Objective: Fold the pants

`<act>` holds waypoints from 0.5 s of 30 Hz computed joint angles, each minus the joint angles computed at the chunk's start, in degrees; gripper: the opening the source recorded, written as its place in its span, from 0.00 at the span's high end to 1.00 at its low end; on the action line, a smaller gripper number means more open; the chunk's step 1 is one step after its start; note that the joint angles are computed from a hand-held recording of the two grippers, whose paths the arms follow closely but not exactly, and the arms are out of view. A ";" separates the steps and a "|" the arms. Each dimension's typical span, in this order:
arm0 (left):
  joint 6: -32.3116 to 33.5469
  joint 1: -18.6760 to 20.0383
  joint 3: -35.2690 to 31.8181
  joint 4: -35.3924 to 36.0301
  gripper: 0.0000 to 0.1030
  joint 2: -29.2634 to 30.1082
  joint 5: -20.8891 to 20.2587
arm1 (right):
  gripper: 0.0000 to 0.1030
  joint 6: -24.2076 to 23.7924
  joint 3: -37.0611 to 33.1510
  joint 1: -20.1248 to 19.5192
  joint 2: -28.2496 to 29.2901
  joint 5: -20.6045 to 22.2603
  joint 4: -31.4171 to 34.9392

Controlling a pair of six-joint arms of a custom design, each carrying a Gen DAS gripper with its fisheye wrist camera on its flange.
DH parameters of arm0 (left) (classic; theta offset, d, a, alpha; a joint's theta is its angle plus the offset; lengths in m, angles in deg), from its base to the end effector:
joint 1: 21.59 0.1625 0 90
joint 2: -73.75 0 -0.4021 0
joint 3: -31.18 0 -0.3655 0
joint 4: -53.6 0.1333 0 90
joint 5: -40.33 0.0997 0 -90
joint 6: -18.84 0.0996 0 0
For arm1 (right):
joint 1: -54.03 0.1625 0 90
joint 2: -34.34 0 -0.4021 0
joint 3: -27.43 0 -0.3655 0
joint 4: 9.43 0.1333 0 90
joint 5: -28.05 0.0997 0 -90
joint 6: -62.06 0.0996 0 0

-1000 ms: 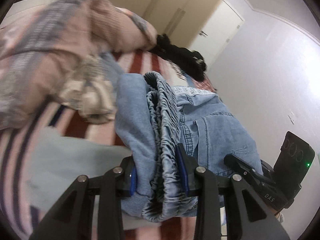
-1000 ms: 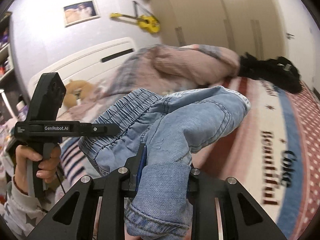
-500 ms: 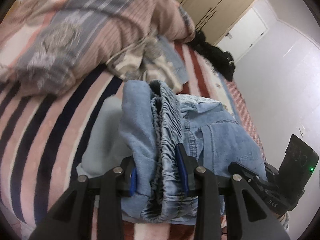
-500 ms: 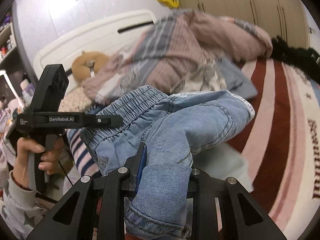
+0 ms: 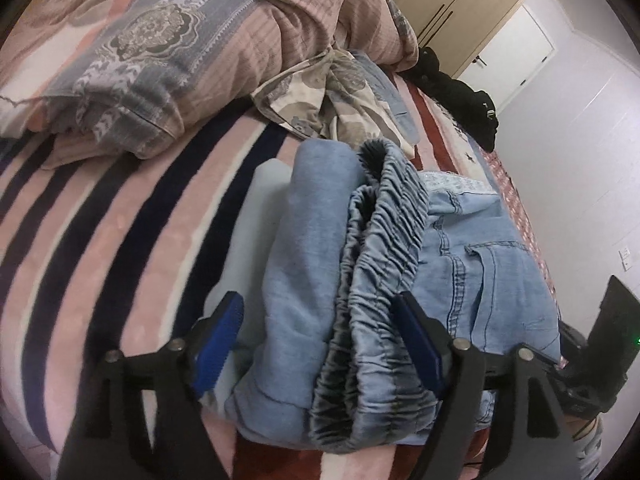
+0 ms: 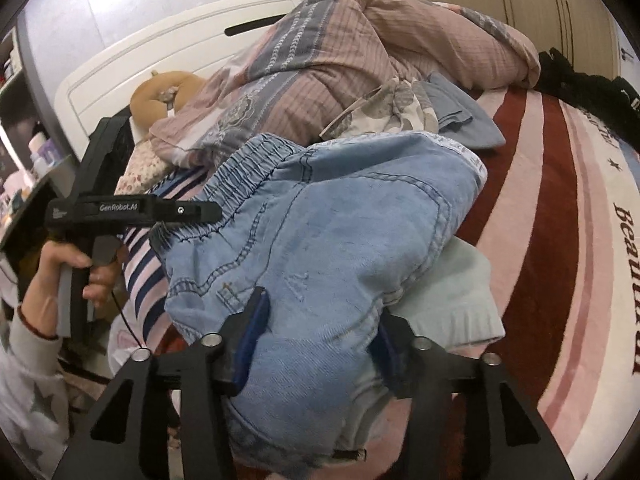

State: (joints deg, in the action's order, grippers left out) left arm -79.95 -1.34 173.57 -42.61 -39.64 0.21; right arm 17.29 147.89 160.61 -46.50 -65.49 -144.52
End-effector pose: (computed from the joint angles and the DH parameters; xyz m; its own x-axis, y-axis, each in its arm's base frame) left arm -0.1406 -0.2751 0.2566 -0.8632 -0.4234 -0.2751 -0.0780 0.6500 -0.7559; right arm 0.2515 -0.3991 0.2369 -0.4803 -0.8701 0.1108 -0.8765 0.4807 -0.0244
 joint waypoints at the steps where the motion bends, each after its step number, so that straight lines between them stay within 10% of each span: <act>1: -2.54 -1.12 -0.96 3.58 0.27 -0.04 0.10 | 0.48 -0.32 -0.11 0.14 -0.47 -0.13 0.17; 6: -11.44 -8.07 -5.64 17.64 0.28 -0.49 3.65 | 0.47 -6.69 1.14 1.87 -3.99 -1.61 -5.22; 15: 5.76 1.44 -4.71 -2.63 0.28 7.87 1.17 | 0.45 -8.05 1.05 2.54 -1.72 1.75 -6.68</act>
